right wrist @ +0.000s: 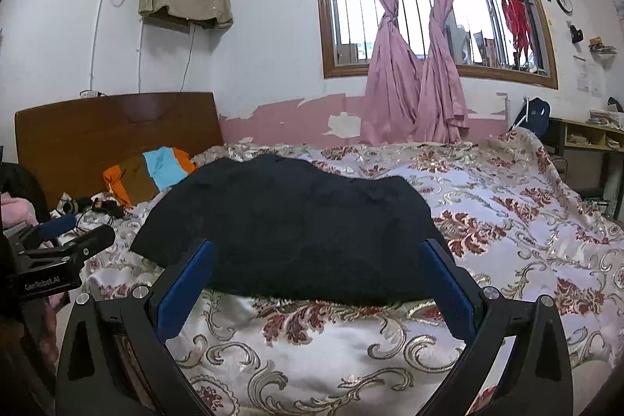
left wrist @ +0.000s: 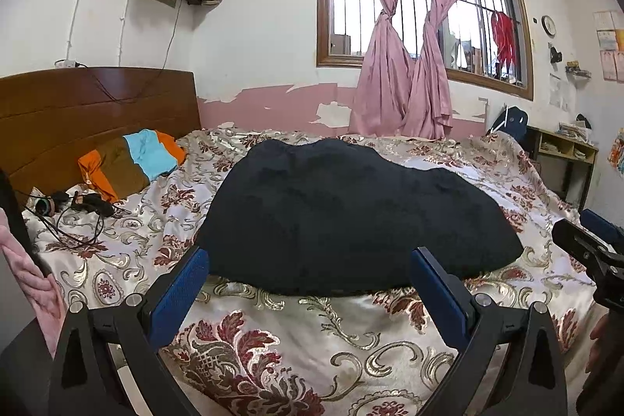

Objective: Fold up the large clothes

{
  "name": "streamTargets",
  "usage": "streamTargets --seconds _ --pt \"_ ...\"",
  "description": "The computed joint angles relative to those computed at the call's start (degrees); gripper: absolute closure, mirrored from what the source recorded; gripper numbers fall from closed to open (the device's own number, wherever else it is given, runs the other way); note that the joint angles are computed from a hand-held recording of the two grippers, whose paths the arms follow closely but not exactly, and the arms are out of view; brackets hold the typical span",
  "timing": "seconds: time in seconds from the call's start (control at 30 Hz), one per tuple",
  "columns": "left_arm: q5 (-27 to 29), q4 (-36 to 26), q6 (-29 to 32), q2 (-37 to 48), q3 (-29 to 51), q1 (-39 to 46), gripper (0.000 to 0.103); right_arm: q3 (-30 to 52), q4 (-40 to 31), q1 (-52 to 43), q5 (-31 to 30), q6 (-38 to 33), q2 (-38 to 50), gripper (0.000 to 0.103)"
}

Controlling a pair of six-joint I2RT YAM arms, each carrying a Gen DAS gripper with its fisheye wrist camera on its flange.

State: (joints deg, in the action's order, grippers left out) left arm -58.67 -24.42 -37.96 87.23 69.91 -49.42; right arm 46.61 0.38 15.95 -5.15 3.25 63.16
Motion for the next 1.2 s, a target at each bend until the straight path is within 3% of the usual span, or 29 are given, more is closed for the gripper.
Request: streamTargets --seconds 0.17,0.5,1.2 --pt "-0.86 2.59 -1.07 0.2 -3.09 -0.85 0.0 -0.93 -0.21 0.56 0.26 -0.59 1.42 0.002" --pt "-0.58 0.89 -3.26 0.49 -3.47 -0.4 0.0 -1.35 -0.41 0.98 0.18 -1.23 2.98 0.002" --pt "-1.49 0.88 -1.69 0.68 -3.53 -1.57 0.0 -1.05 -1.04 0.96 0.43 -0.66 3.28 0.002"
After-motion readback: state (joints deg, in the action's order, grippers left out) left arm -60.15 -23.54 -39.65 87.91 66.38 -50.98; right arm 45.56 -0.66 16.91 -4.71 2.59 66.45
